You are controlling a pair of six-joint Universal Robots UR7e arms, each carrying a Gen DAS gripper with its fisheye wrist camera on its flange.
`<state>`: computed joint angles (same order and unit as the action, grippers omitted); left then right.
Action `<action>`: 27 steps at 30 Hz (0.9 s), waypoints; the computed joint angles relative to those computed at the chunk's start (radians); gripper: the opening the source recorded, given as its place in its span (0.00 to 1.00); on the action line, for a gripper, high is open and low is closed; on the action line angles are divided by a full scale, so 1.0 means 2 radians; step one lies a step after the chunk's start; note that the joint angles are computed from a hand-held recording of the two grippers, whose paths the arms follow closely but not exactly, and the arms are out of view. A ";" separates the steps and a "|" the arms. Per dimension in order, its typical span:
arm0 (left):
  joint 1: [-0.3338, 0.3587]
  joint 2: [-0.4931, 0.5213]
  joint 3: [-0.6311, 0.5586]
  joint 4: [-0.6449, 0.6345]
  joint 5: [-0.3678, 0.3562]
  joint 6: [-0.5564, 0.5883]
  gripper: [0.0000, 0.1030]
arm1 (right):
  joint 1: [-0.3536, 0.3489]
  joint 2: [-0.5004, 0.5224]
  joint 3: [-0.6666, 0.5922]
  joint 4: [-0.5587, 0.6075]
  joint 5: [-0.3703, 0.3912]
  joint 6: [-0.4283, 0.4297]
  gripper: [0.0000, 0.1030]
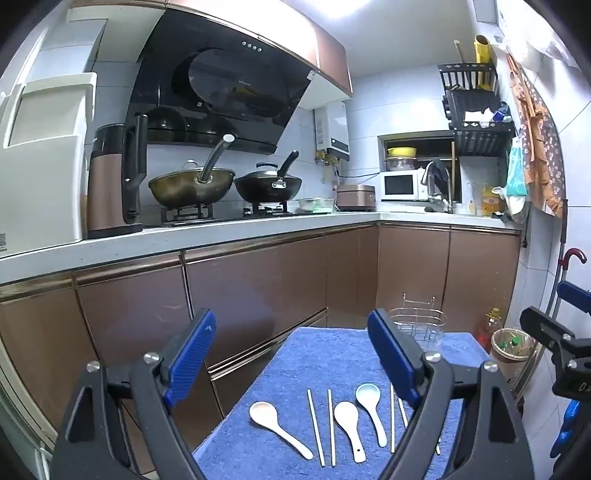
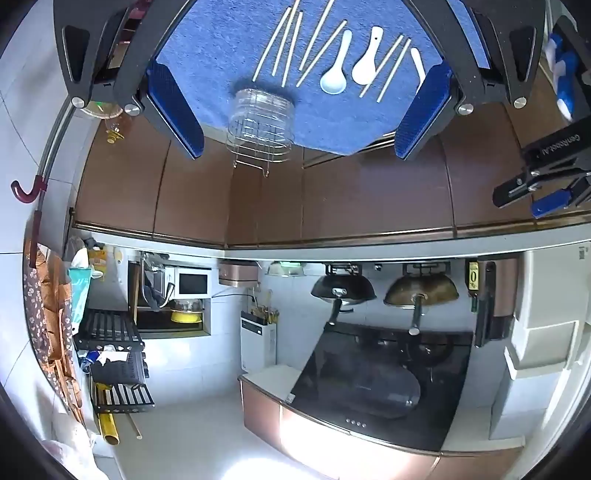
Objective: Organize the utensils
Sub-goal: 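Move both tools toward the wooden chopsticks on the blue towel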
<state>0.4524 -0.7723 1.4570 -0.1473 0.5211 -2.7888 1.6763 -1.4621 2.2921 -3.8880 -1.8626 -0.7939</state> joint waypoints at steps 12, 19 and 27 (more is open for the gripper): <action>0.011 0.009 0.001 -0.052 -0.011 0.042 0.82 | -0.024 0.003 -0.022 -0.008 -0.003 -0.001 1.00; 0.019 0.035 -0.042 0.012 -0.016 0.009 0.82 | -0.032 -0.005 -0.026 0.014 -0.003 0.010 1.00; 0.029 0.051 -0.067 0.049 -0.001 -0.009 0.82 | -0.039 -0.006 -0.035 0.048 -0.007 0.020 1.00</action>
<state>0.5096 -0.6706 1.3231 -0.0487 0.5182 -2.8064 1.5988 -1.4744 2.2212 -3.7921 -1.8761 -0.7538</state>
